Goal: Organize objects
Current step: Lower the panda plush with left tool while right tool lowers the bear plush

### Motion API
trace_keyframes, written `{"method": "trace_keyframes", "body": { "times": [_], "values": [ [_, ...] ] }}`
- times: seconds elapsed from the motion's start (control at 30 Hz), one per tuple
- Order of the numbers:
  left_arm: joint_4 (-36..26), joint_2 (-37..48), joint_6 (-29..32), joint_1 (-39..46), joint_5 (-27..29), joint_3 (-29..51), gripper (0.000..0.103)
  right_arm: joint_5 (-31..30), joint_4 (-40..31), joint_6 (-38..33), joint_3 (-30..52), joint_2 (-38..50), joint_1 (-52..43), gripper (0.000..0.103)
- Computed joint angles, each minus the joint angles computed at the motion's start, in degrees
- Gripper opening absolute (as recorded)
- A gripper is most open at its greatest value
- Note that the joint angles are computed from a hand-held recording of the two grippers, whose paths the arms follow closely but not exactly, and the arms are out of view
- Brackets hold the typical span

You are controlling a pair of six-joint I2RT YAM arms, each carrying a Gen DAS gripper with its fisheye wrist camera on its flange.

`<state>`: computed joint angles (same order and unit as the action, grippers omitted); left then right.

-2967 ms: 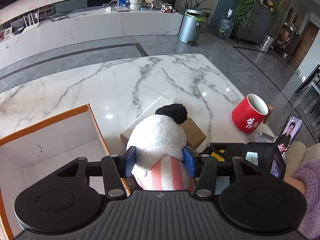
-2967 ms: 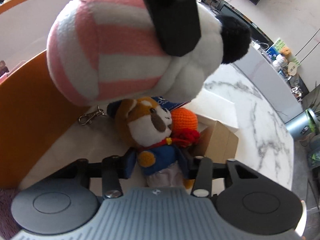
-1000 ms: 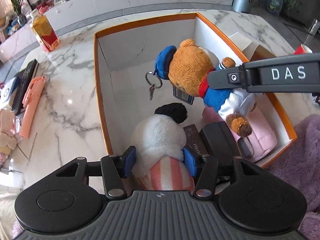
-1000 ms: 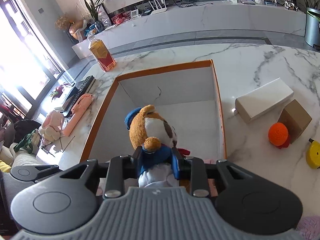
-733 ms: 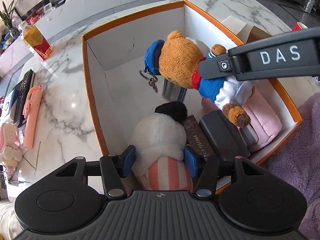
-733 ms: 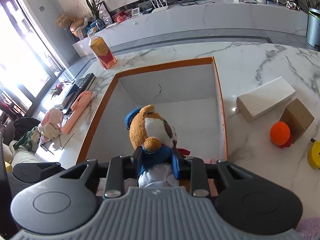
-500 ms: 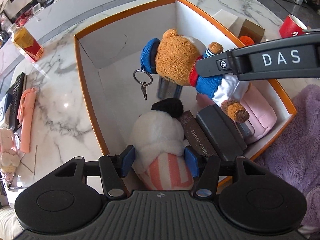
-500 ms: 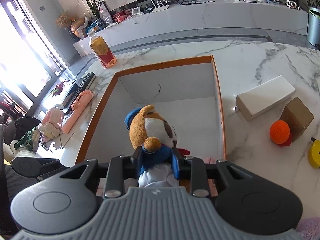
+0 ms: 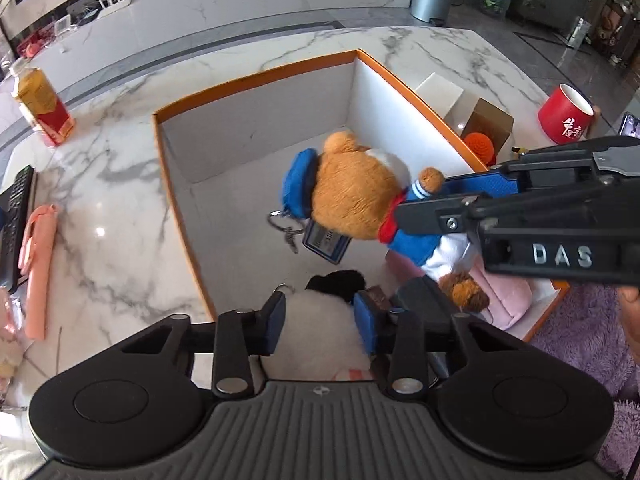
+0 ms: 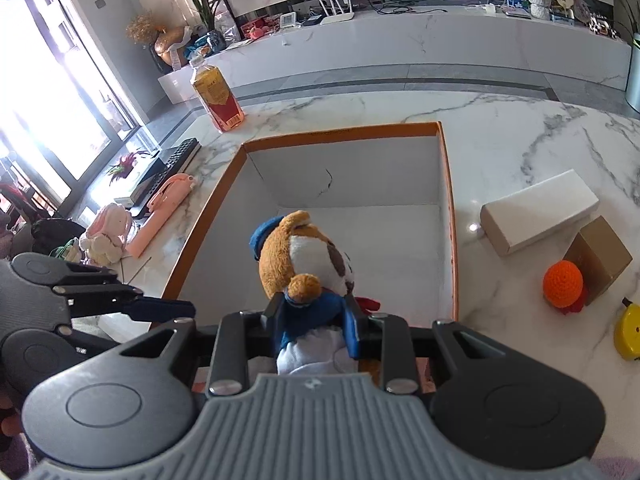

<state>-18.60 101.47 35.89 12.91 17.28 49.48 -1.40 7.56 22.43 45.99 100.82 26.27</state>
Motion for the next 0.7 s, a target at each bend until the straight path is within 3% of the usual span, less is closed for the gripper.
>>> {"method": "trace_keyframes", "body": {
  "times": [0.17,0.53,0.7],
  "values": [
    [-1.1,3.8,0.0,-1.3,-1.6,2.1,0.03,-1.9,-3.2,-11.6,3.5,1.4,-0.5,0.031],
    [-3.8,6.3,1.7,1.4,0.4,4.1,0.027,-4.8,-12.2,-36.3,15.2,10.1,-0.7,0.031],
    [-5.5,6.8,3.0,3.8,4.1,5.1,0.027,-7.9,-16.5,-44.9,22.2,15.9,-2.0,0.031]
  ]
}}
